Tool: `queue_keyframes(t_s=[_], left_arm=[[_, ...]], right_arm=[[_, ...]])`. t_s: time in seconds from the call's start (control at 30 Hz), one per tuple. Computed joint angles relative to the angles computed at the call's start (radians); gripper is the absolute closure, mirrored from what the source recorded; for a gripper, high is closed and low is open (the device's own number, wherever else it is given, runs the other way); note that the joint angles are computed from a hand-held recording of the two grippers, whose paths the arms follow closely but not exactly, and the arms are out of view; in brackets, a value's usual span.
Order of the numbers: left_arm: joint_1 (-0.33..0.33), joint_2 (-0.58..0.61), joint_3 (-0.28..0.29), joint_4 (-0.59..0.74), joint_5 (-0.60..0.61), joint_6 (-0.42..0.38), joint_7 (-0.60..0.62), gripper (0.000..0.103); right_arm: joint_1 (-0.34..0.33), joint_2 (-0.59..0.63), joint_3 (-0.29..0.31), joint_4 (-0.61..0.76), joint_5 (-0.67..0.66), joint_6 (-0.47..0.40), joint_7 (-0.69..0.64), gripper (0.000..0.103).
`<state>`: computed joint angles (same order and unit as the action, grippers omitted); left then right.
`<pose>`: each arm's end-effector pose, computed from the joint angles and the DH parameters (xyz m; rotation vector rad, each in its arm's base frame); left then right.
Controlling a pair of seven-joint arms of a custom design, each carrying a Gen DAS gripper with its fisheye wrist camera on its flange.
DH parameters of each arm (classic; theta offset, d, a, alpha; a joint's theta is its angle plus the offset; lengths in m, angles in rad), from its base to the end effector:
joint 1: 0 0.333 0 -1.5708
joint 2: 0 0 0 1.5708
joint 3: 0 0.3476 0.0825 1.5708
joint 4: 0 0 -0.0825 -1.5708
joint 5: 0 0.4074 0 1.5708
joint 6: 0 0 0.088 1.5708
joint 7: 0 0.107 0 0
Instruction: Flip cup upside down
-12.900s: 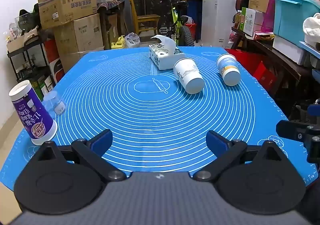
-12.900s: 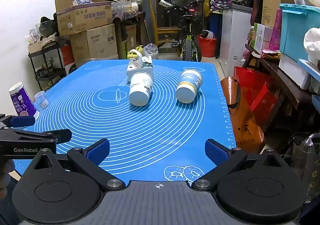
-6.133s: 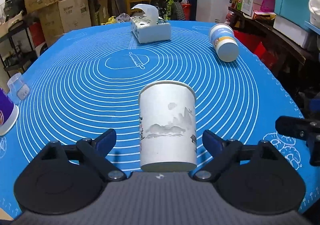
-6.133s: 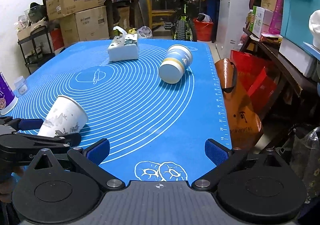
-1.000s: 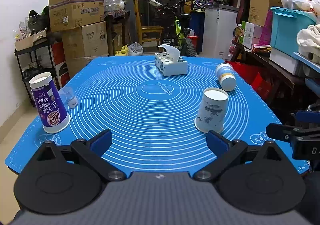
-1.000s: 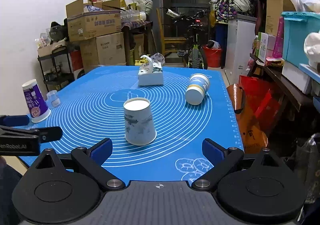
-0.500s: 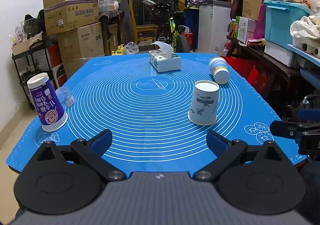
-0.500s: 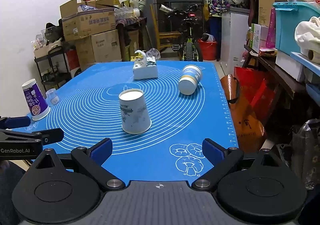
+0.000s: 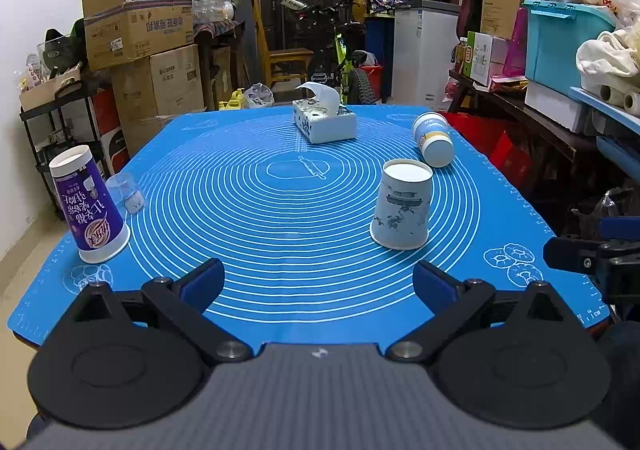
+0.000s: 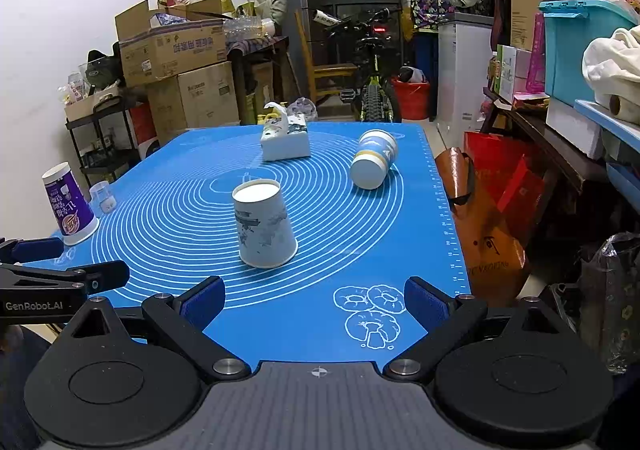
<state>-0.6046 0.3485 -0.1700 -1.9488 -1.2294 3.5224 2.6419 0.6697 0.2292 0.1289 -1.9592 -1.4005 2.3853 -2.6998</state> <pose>0.5384 -0.3518 0.4049 -1.2940 1.9694 -1.0534 0.4638 0.4568 0.4037 -1.4295 1.7727 -0.8832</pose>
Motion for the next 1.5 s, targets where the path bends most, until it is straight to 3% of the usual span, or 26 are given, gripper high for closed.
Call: queue_keyframes(t_s=[1.03, 1.27, 1.5], left_arm=[[-0.039, 0.002, 0.047, -0.006, 0.034, -0.028, -0.044, 0.004], [-0.059, 0.005, 0.072, 0.001, 0.011, -0.046, -0.027, 0.004], [-0.120, 0.016, 0.135, 0.038, -0.095, -0.072, 0.069, 0.003]], right_arm=[[-0.004, 0.002, -0.002, 0.006, 0.009, 0.040, -0.041, 0.007], [-0.005, 0.004, -0.004, 0.006, 0.012, 0.045, -0.042, 0.007], [-0.010, 0.008, -0.010, 0.005, 0.008, 0.061, -0.035, 0.007]])
